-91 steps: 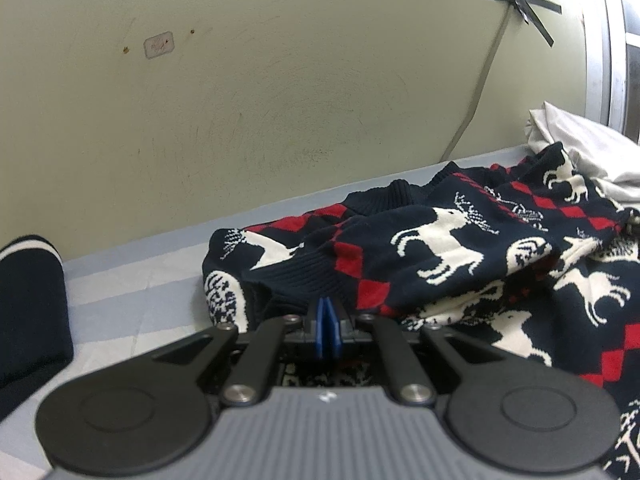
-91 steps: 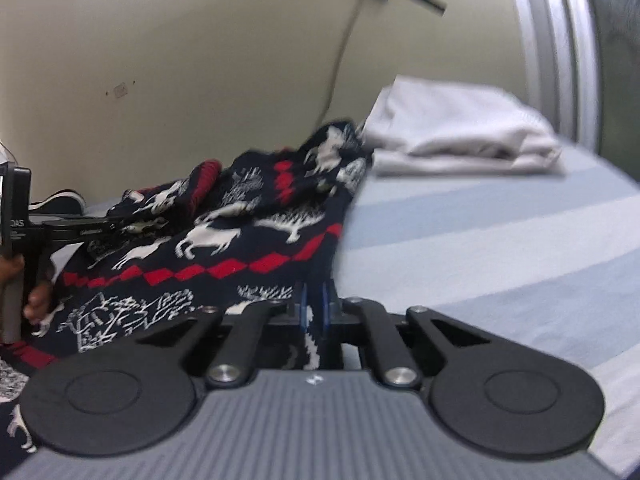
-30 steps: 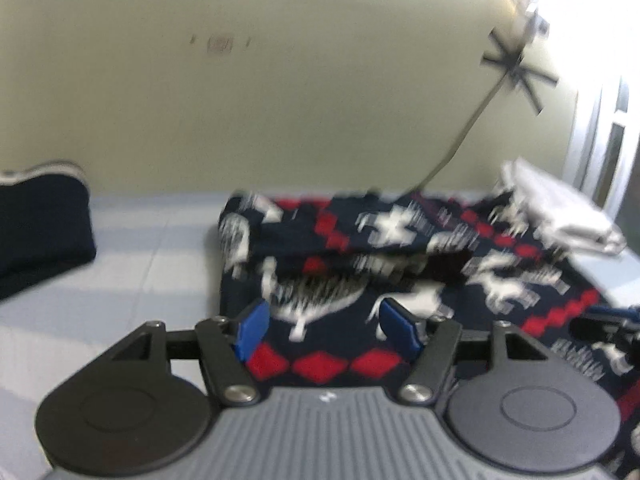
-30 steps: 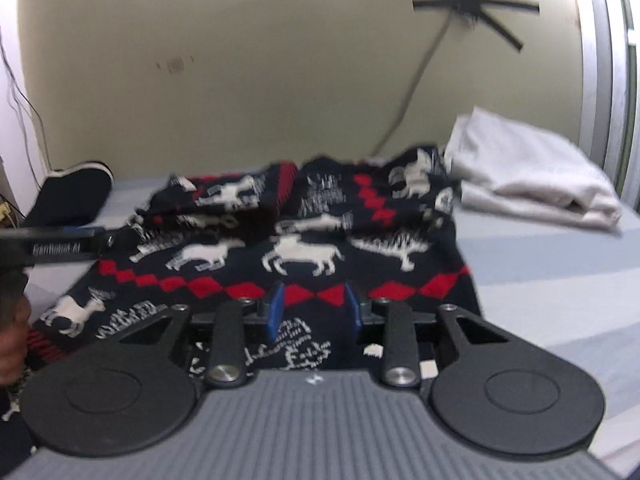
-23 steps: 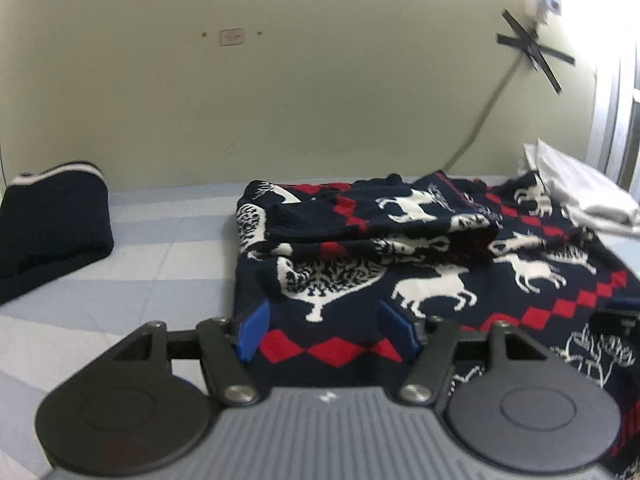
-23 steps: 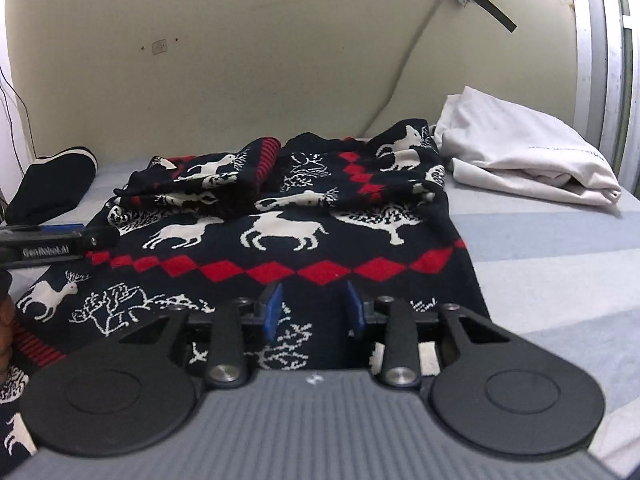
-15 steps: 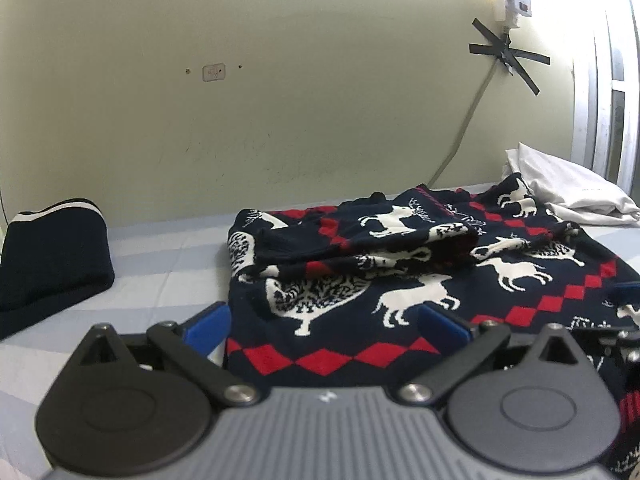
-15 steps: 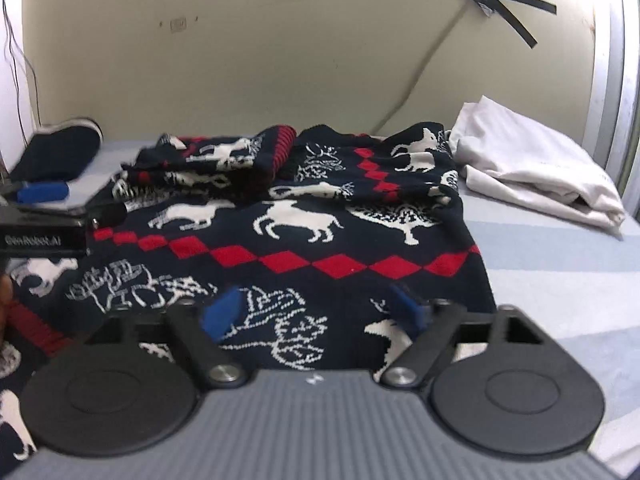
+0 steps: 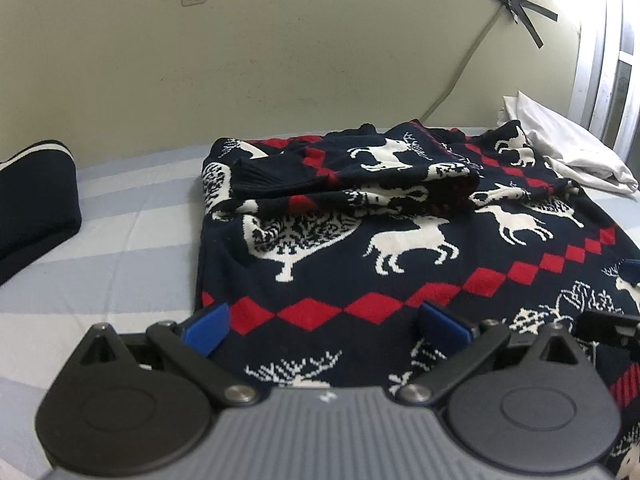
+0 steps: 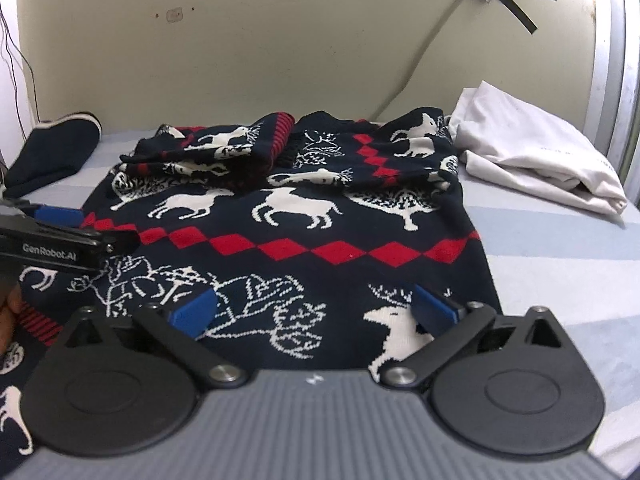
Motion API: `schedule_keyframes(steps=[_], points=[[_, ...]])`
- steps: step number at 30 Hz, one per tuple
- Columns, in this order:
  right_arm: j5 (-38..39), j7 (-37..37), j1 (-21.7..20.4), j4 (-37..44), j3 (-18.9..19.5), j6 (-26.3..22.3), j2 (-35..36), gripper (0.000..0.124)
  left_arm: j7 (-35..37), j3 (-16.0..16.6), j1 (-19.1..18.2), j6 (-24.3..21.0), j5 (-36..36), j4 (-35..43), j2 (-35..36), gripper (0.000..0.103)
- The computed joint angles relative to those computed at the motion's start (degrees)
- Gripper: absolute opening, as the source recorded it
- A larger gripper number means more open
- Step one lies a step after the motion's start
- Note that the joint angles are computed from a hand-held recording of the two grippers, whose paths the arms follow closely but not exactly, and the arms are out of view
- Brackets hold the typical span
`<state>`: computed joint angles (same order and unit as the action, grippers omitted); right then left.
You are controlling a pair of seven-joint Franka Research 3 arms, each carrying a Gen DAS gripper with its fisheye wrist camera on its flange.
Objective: Fold small clothes
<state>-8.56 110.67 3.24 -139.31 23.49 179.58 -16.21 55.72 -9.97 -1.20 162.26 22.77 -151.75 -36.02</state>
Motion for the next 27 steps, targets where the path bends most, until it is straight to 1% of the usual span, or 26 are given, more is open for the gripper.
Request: schedule_keyframes(steps=[1, 3, 5, 7, 8, 9, 10, 12, 15, 17, 19, 22, 24, 27], points=[[1.48, -0.91, 2.31, -0.41, -2.19, 0.66, 0.09, 0.103, 0.69, 0.62, -0.58, -0.06, -0.25, -0.05, -0.03, 0.103], [5.85, -3.87, 8.36, -1.34, -7.79, 2.34, 0.36, 0.103, 1.98, 1.53, -1.46, -0.21, -0.82, -0.17, -0.12, 0.103], [11.5, -7.81, 16.77, -2.34, -15.42, 4.63, 0.63, 0.103, 3.07, 2.02, -1.96, -0.5, -1.37, -0.07, -0.11, 0.103], [15.61, -10.79, 24.22, -2.86, -22.13, 6.23, 0.71, 0.103, 3.98, 2.37, -2.33, -0.63, -1.93, -0.16, -0.26, 0.103], [16.96, -11.86, 26.57, -2.99, -24.19, 6.69, 0.69, 0.103, 4.27, 2.38, -2.4, -0.7, -2.15, -0.23, -0.39, 0.103], [18.01, -12.73, 28.04, -3.06, -25.42, 6.96, 0.65, 0.103, 4.62, 2.46, -2.5, -0.7, -2.36, -0.33, -0.5, 0.103], [18.85, -13.43, 28.71, -3.08, -25.89, 7.08, 0.63, 0.103, 4.85, 2.48, -2.53, -0.67, -2.55, -0.43, -0.62, 0.103], [20.1, -14.43, 27.95, -2.91, -24.81, 6.9, 0.68, 0.103, 5.12, 2.43, -2.48, -0.5, -2.87, -0.65, -0.85, 0.103], [22.13, -16.25, 27.81, -2.76, -24.3, 6.74, 0.67, 0.103, 5.62, 2.54, -2.6, -0.17, -3.32, -1.24, -1.46, 0.103], [23.68, -17.67, 28.58, -2.73, -24.81, 6.86, 0.7, 0.103, 5.89, 2.48, -2.61, 0.14, -3.43, -1.87, -2.14, 0.103], [25.37, -19.32, 30.17, -2.8, -26.14, 7.04, 0.6, 0.103, 5.65, 1.74, -2.1, -0.26, -3.19, -1.78, -2.32, 0.103], [27.95, -21.81, 32.91, -2.87, -28.46, 7.36, 0.45, 0.103, 6.08, 2.27, -2.55, -0.18, -3.54, -2.0, -2.52, 0.103], [29.28, -23.02, 33.54, -2.86, -28.83, 7.42, 0.39, 0.103, 6.35, 2.36, -2.65, -0.4, -3.76, -1.85, -2.43, 0.103], [30.77, -24.26, 33.05, -2.7, -28.1, 7.17, 0.41, 0.103, 6.67, 2.5, -2.84, -0.74, -4.11, -1.72, -2.39, 0.103]])
